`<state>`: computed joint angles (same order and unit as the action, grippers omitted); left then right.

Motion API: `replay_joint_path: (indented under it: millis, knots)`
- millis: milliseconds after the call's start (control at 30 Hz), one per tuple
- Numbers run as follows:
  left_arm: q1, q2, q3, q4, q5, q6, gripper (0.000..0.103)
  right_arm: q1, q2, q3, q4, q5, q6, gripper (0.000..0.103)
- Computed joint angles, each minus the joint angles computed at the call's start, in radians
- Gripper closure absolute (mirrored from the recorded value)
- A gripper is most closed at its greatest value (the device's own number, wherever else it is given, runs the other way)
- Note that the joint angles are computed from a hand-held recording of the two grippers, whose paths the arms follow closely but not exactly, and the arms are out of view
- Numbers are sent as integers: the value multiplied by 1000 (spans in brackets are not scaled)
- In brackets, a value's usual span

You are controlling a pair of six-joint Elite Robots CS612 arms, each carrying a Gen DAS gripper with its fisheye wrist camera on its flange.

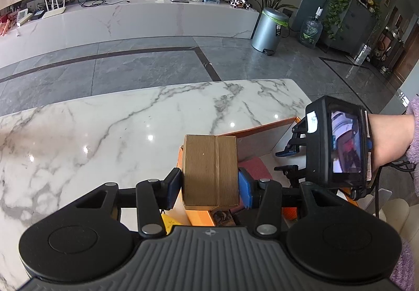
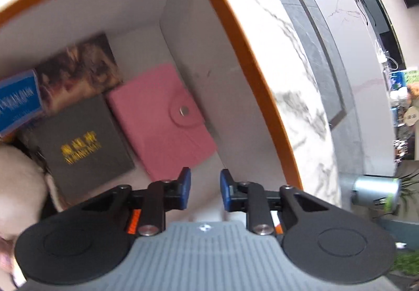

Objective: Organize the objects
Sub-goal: 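Lower the pink wallet into the orange box and open the right gripper, then lower the brown cardboard box into the orange box with the left gripper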

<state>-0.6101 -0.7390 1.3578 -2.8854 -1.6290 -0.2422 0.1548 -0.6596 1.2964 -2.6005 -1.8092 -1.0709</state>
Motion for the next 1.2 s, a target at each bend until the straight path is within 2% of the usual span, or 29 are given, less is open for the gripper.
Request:
replay_joint_path:
  millis: [67, 200, 300, 433, 567, 700, 800, 900, 967, 1000, 1100, 1200]
  knots:
    - [1, 4, -7, 3, -14, 0, 50, 3, 9, -7, 7, -23, -22, 84]
    - [1, 14, -24, 7, -41, 13, 50, 2, 21, -17, 17, -18, -35, 84]
    - [-7, 20, -32, 7, -31, 46, 50, -8, 21, -25, 43, 37, 8, 87]
    - [-17, 29, -53, 39, -27, 84, 50, -17, 17, -19, 16, 53, 39, 88]
    - [-35, 42, -78, 77, -15, 196, 50, -38, -14, 2, -2, 132, 132, 87]
    - [-58, 71, -131, 181, 63, 365, 50, -58, -37, 9, 26, 206, 244, 87]
    - [-68, 93, -167, 266, 104, 468, 50, -65, -47, 24, 14, 233, 277, 87]
    - [-84, 113, -191, 313, 204, 500, 50, -67, -50, 36, -4, 242, 285, 87]
    - [-91, 120, -198, 322, 242, 518, 50, -67, -51, 47, -30, 245, 281, 87]
    - [-93, 124, -207, 344, 249, 501, 50, -67, -51, 47, -27, 251, 287, 86]
    - [-93, 142, -269, 486, 271, 318, 51, -69, -52, 52, -39, 265, 304, 87]
    - [-99, 158, -302, 540, 314, 197, 51, -71, -56, 61, -61, 286, 314, 87]
